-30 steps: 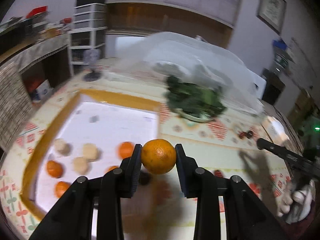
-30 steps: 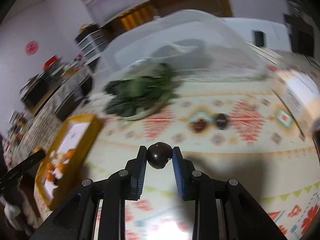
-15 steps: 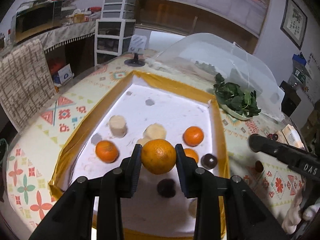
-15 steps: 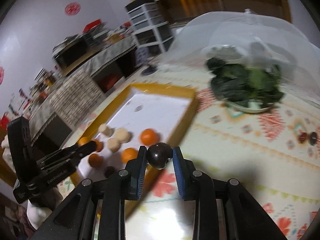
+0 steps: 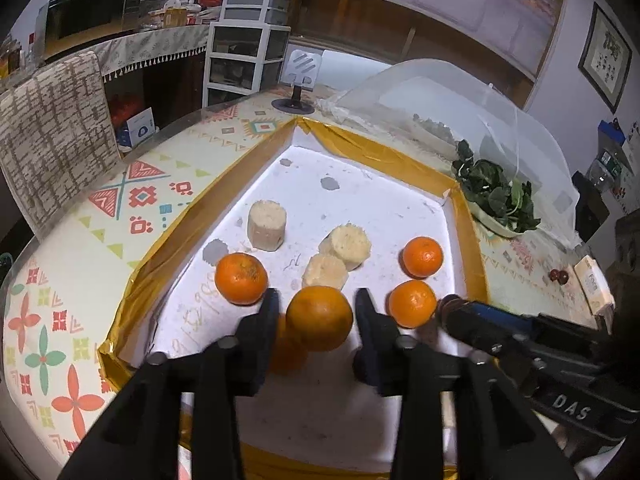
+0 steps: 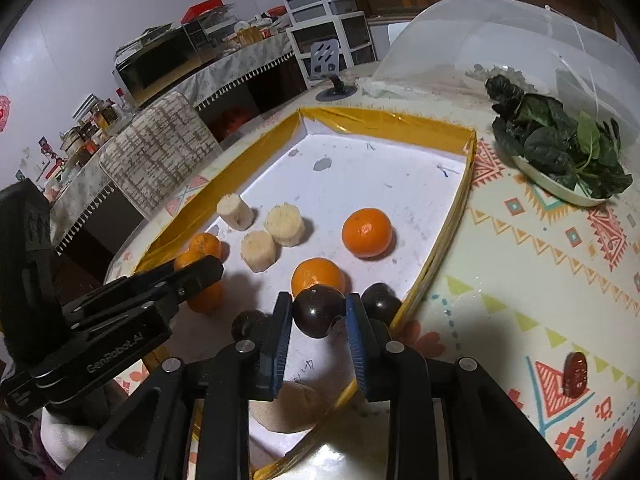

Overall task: Organize fruits
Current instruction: 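Carry mandarin and plum into the tray and open both tools, then lift both open tools away from the tray toward the red dates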

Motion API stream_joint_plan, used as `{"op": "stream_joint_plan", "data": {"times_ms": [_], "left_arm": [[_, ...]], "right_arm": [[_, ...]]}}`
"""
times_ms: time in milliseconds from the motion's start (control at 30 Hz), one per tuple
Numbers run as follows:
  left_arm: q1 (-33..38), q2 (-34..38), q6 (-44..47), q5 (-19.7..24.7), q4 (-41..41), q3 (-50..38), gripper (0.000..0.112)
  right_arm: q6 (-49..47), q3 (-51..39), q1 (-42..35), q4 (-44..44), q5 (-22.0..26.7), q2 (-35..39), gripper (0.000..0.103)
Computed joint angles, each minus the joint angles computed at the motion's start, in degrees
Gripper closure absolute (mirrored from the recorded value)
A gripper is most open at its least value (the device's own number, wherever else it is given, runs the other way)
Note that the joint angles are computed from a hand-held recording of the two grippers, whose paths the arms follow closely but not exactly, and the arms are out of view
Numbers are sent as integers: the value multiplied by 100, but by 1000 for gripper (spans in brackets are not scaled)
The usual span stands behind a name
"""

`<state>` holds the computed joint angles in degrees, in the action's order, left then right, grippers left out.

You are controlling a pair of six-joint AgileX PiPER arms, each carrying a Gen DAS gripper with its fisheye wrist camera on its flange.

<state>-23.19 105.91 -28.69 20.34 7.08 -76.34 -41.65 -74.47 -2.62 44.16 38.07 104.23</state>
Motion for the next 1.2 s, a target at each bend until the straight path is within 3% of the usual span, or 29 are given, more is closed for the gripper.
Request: {"op": "stream_joint_plan", "data": {"times_ms": [67, 133, 367, 500, 633, 733, 900, 1200], "left_arm": [[-63, -95, -469, -21, 456, 59, 59], [-123, -184, -802, -34, 794, 88, 54], [-358, -490, -2040, -24, 2067, 262, 44], [-624, -668, -3299, 158, 3375, 395, 40], [-1185, -738, -4997, 1007, 5105, 459, 31], [-1619, -717, -5662, 1731, 5800, 465, 22], [-1942, -725, -5547, 1922, 5742, 425, 22], [-2583, -689, -5319, 2292, 5717, 265, 21]], "right_arm": [[-147, 35, -53, 165, 37, -43, 59], [-291, 108, -76, 328, -14, -130, 52], [-545, 370, -329, 654, -41, -504, 52], [-766, 856, -559, 870, -290, -935, 43], [-960, 1392, -630, 887, -723, -1353, 42], [-1146, 1773, -815, 1087, -866, -1592, 39], [-1527, 2207, -1159, 1491, -911, -1790, 39], [-2079, 2744, -1939, 1953, -548, -2064, 39]]}}
